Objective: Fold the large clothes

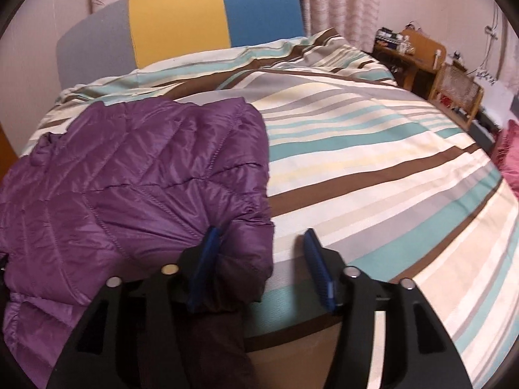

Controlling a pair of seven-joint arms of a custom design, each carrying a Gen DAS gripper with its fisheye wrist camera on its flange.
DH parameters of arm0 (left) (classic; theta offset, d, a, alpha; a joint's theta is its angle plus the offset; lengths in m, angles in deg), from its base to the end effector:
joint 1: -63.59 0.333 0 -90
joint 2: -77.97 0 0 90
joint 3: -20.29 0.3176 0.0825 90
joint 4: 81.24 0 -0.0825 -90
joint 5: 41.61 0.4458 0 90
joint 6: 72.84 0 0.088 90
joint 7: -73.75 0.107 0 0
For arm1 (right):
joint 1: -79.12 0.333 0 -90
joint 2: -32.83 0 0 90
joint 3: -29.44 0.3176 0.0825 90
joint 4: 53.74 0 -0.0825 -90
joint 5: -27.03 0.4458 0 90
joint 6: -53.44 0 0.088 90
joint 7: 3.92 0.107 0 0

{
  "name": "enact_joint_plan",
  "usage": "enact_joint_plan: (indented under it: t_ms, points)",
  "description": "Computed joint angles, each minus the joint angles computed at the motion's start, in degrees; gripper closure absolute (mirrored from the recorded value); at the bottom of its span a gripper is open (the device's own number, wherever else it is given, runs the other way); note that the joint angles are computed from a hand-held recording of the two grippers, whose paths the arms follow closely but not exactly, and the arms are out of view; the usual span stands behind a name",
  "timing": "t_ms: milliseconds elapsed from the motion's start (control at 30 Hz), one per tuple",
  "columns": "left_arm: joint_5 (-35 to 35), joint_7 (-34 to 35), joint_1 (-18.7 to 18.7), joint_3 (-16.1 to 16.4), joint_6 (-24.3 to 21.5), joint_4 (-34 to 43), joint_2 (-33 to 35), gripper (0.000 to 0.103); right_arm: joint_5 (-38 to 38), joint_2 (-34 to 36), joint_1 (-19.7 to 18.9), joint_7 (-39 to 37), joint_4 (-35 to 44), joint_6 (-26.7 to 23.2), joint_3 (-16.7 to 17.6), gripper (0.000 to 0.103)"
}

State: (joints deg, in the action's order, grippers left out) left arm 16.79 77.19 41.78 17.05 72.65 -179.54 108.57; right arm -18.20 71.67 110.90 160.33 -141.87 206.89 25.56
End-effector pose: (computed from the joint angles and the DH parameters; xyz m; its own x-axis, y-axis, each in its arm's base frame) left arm 0.6704 -0.3201 0.2676 0.3118 -0.9494 -0.0379 -0.7319 -0.2145 -0.6468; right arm 0.6837 0.3968 0.2626 -0.1322 -0.9905 -0.0383 -0.7653 0.1265 -0.6312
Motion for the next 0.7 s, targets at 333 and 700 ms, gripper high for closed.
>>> enact_joint_plan:
  t_ms: [333,700]
  points:
    - [1.3,-6.3,1.8,0.1,7.4,-8.5,-6.2,0.005,-1.5,-0.3,1.0,1.4,0.2,-3.4,-0.5,0.035]
    - [16.7,-31.4,6.3,-0.1,9.3,-26.8,-22.5,0.005,-2.4,-0.3,1.0,1.8,0.4,-4.6,-0.2,0.032]
